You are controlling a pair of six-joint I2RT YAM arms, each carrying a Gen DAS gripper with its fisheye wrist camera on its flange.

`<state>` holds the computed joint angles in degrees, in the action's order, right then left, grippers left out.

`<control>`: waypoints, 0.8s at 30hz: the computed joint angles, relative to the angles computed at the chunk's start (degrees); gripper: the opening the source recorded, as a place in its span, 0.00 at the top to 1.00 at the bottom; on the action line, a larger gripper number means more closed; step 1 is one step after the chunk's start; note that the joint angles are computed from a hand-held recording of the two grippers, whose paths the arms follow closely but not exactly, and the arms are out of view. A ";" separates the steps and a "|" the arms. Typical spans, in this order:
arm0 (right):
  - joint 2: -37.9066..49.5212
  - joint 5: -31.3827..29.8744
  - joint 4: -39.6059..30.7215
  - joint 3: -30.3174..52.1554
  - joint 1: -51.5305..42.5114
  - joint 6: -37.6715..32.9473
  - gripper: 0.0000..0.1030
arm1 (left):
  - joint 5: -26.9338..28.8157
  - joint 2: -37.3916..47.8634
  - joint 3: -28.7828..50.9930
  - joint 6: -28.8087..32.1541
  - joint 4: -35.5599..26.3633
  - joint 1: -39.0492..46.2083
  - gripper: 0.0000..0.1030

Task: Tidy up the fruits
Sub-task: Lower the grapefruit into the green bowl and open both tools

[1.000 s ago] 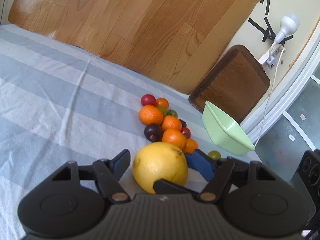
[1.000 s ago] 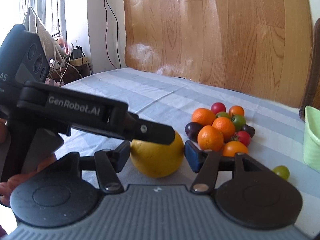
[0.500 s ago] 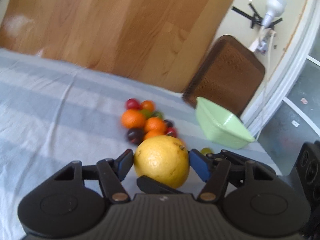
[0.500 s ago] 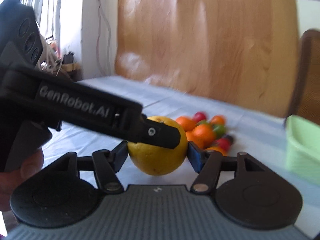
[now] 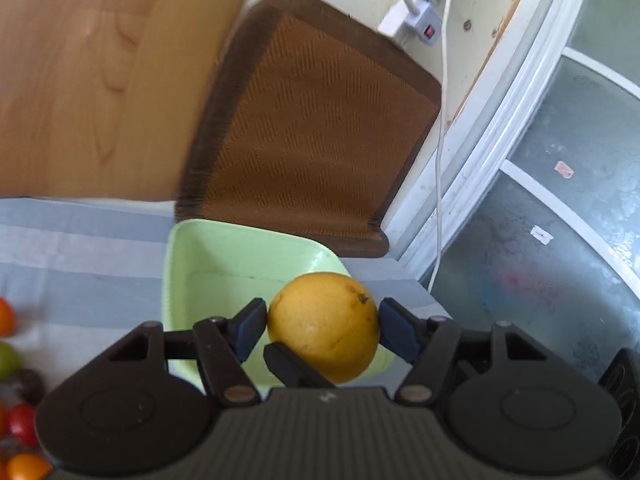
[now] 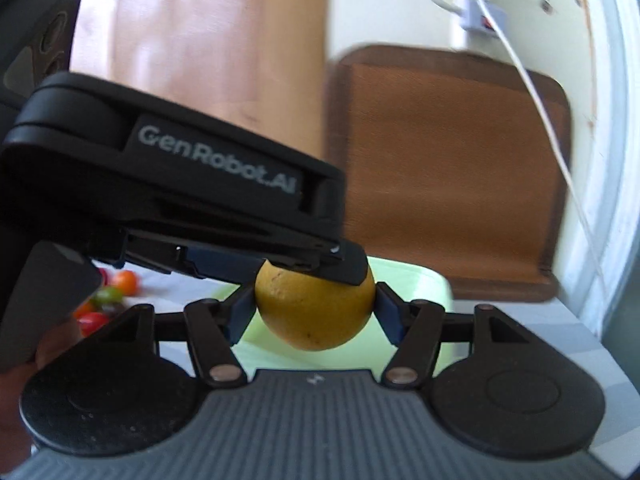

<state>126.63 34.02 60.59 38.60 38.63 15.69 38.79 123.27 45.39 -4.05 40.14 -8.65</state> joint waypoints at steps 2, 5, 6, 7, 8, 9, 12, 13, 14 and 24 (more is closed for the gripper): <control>0.93 -0.03 -1.00 0.60 -0.73 1.40 0.36 | -2.39 1.97 1.84 -1.18 0.24 -2.33 0.38; 2.10 1.22 -4.51 2.61 -0.32 1.43 0.36 | -4.96 4.16 3.12 -1.92 0.90 -4.51 0.38; 2.32 1.56 -5.87 3.29 -0.25 2.04 0.36 | -5.30 4.70 3.29 -1.94 1.07 -4.82 0.39; 2.18 1.16 -4.92 2.70 -0.95 2.42 0.35 | -5.81 5.22 3.84 -1.72 0.53 -5.11 0.37; 2.09 1.49 -4.53 2.48 -0.86 2.60 0.35 | -6.34 5.51 4.16 -1.62 0.25 -5.37 0.36; 2.43 3.06 -3.01 2.21 -0.17 2.49 0.35 | -6.81 5.70 4.07 -1.49 0.37 -5.51 0.36; 3.64 4.33 0.26 1.44 0.51 2.13 0.34 | -6.78 4.85 2.86 -0.83 0.72 -4.91 0.35; 3.96 4.79 1.80 0.64 1.10 2.37 0.35 | -6.19 3.95 1.74 -0.63 1.24 -4.23 0.35; 4.37 5.24 3.45 0.13 1.43 2.27 0.35 | -5.36 2.72 0.28 -0.49 2.01 -3.44 0.35; 6.77 16.31 23.12 -5.29 6.03 0.97 0.51 | 15.96 -9.42 -18.81 14.69 9.45 27.53 0.29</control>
<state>133.40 50.33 83.71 33.31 44.65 16.66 54.74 113.85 26.58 10.64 49.59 18.89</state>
